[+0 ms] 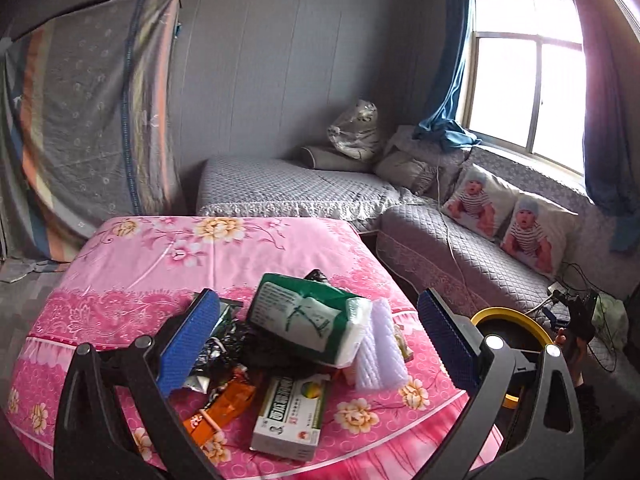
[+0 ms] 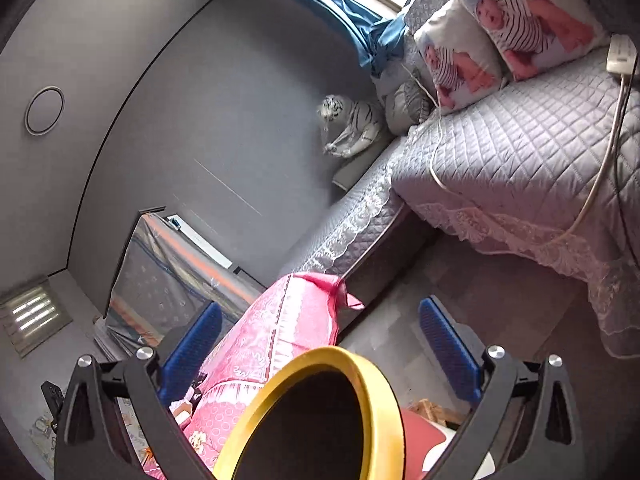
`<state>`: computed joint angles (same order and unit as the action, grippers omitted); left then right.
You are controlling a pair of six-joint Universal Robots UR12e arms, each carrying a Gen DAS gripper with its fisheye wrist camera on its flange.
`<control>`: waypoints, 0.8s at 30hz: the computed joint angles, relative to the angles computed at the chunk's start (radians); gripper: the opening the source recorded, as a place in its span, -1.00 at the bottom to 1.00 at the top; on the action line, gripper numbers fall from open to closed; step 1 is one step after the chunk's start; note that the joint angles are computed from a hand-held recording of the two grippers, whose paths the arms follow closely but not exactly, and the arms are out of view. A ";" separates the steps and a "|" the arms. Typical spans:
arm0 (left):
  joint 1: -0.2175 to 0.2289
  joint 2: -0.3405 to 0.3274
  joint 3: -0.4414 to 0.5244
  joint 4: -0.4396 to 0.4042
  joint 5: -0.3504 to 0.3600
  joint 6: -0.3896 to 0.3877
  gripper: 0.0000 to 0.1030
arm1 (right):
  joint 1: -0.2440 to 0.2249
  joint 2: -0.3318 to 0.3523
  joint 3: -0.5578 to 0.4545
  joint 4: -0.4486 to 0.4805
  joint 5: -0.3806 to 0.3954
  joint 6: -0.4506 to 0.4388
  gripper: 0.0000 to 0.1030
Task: Collect trash
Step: 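Move both open tools from the bin back toward the bed items, then grasp the black plastic bag with the left tool while the right grasps the white foam sleeve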
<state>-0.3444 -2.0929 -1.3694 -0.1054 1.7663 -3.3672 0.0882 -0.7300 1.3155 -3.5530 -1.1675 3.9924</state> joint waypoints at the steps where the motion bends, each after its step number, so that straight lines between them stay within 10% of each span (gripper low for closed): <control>1: 0.001 0.008 -0.014 0.013 0.020 -0.002 0.84 | 0.009 0.003 -0.006 0.008 -0.025 0.006 0.85; 5: 0.008 0.040 -0.071 0.029 0.065 -0.008 0.84 | 0.021 0.000 0.004 -0.030 -0.029 0.037 0.85; 13: 0.046 0.078 -0.161 -0.035 0.083 0.009 0.84 | 0.099 -0.182 0.113 0.192 -0.312 -0.360 0.85; 19: 0.080 0.060 -0.157 -0.144 0.040 0.000 0.84 | 0.178 -0.200 0.047 0.312 -0.293 -0.544 0.85; 24: 0.119 0.022 -0.090 -0.226 -0.069 0.212 0.84 | 0.239 -0.153 -0.071 0.463 -0.170 -0.707 0.85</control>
<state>-0.2259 -2.0710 -1.4591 -0.3318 1.6969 -3.1548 0.3267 -0.8827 1.2449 -3.0902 -1.3370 3.2854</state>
